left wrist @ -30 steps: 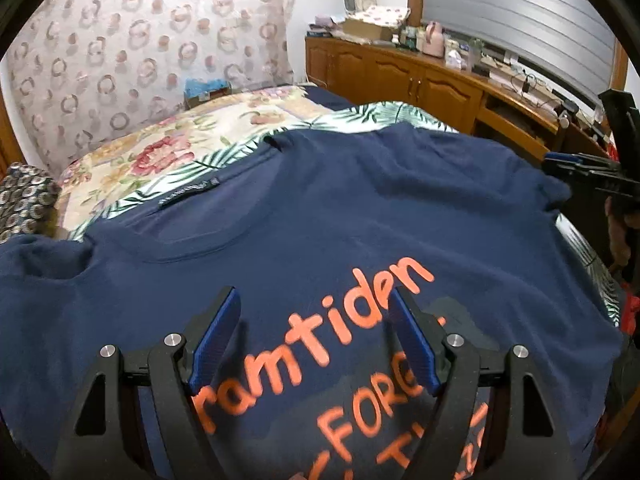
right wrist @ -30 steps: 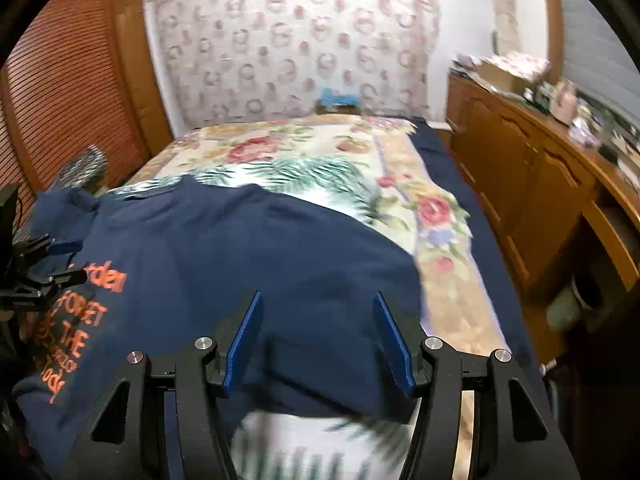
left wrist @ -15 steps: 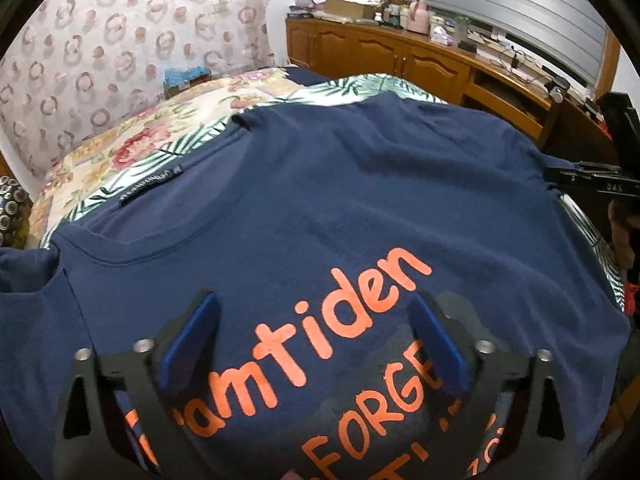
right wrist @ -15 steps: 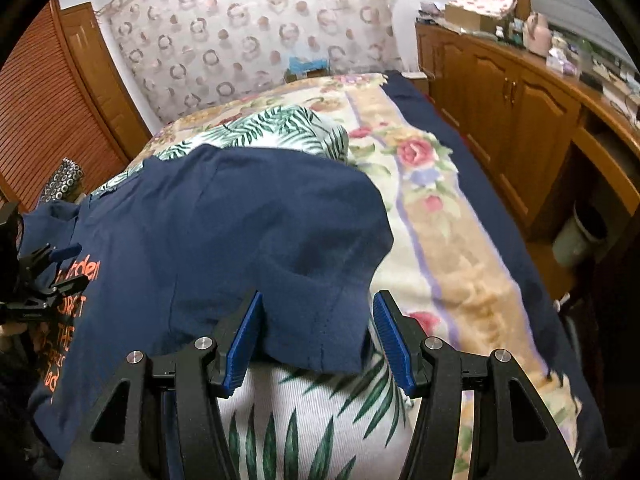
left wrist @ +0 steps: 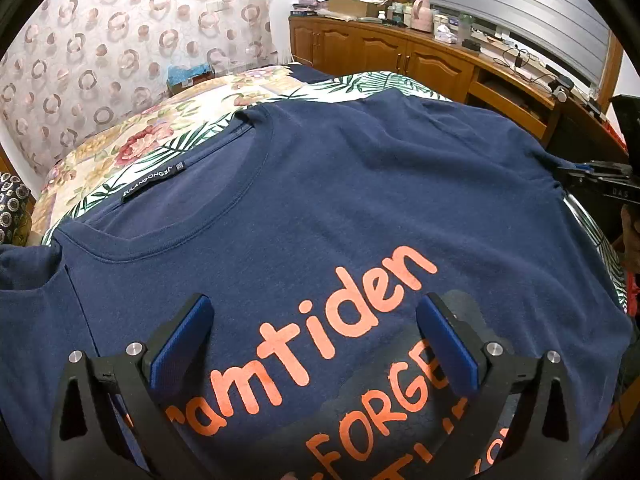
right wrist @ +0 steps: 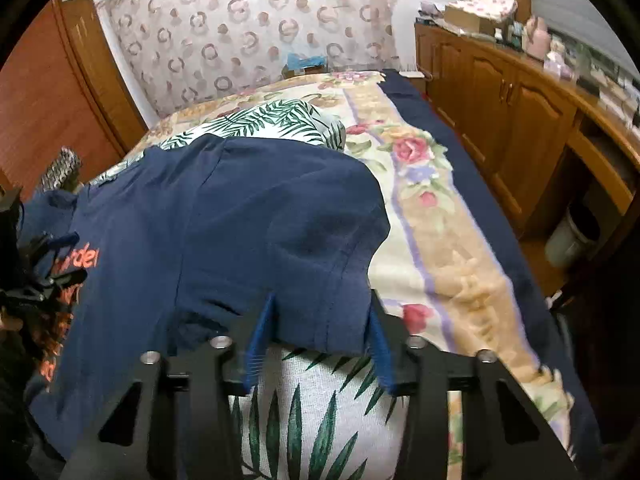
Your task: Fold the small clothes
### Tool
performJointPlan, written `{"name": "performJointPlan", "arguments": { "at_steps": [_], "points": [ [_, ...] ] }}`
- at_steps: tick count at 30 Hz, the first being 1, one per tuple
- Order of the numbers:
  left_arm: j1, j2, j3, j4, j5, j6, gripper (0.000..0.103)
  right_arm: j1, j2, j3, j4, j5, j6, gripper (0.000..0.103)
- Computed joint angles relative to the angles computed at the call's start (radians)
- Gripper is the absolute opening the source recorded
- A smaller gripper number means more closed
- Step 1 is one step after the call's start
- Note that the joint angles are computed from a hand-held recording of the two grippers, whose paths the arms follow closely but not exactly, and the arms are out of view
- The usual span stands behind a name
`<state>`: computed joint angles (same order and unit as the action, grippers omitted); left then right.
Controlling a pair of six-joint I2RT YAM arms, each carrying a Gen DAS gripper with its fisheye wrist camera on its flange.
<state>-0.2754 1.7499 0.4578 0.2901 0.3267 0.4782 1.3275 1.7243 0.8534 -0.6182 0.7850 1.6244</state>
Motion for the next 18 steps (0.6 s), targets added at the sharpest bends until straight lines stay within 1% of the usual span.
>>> {"name": "performJointPlan", "arguments": {
  "at_steps": [1, 2, 3, 4, 7, 8, 10, 11, 13, 15, 18],
  "points": [
    [0.0, 0.0, 0.001, -0.002, 0.001, -0.001, 0.102, -0.002, 0.004, 0.015, -0.017, -0.003, -0.011, 0.022],
    [0.0, -0.001, 0.001, -0.003, 0.004, -0.002, 0.102, -0.003, 0.008, 0.03, -0.042, -0.003, -0.016, 0.019],
    [0.0, -0.002, -0.002, -0.001, 0.005, -0.003, 0.102, -0.002, 0.014, 0.048, -0.068, 0.0, -0.02, 0.013],
    [-0.001, -0.006, -0.007, 0.001, 0.007, -0.005, 0.102, -0.002, 0.02, 0.071, -0.099, 0.007, -0.02, 0.011],
    [0.044, -0.02, -0.012, -0.006, 0.071, 0.009, 0.102, 0.002, 0.034, 0.139, -0.196, 0.047, -0.01, 0.01],
    [0.068, -0.038, -0.025, 0.005, 0.098, 0.011, 0.102, 0.003, 0.035, 0.162, -0.218, 0.066, -0.017, 0.01],
    [0.101, -0.07, -0.042, 0.028, 0.12, 0.011, 0.102, 0.003, 0.039, 0.202, -0.233, 0.101, -0.058, 0.01],
    [0.117, -0.093, -0.053, 0.04, 0.132, 0.011, 0.102, 0.0, 0.041, 0.225, -0.224, 0.116, -0.1, 0.01],
    [0.147, -0.127, -0.064, 0.044, 0.158, 0.009, 0.102, -0.01, 0.052, 0.258, -0.166, 0.131, -0.205, 0.01],
    [0.184, -0.152, -0.066, 0.037, 0.194, 0.012, 0.102, -0.025, 0.073, 0.285, -0.075, 0.122, -0.325, 0.01],
    [0.237, -0.155, -0.036, -0.015, 0.25, 0.032, 0.102, -0.051, 0.112, 0.291, 0.109, 0.058, -0.485, 0.01]
  ]
}}
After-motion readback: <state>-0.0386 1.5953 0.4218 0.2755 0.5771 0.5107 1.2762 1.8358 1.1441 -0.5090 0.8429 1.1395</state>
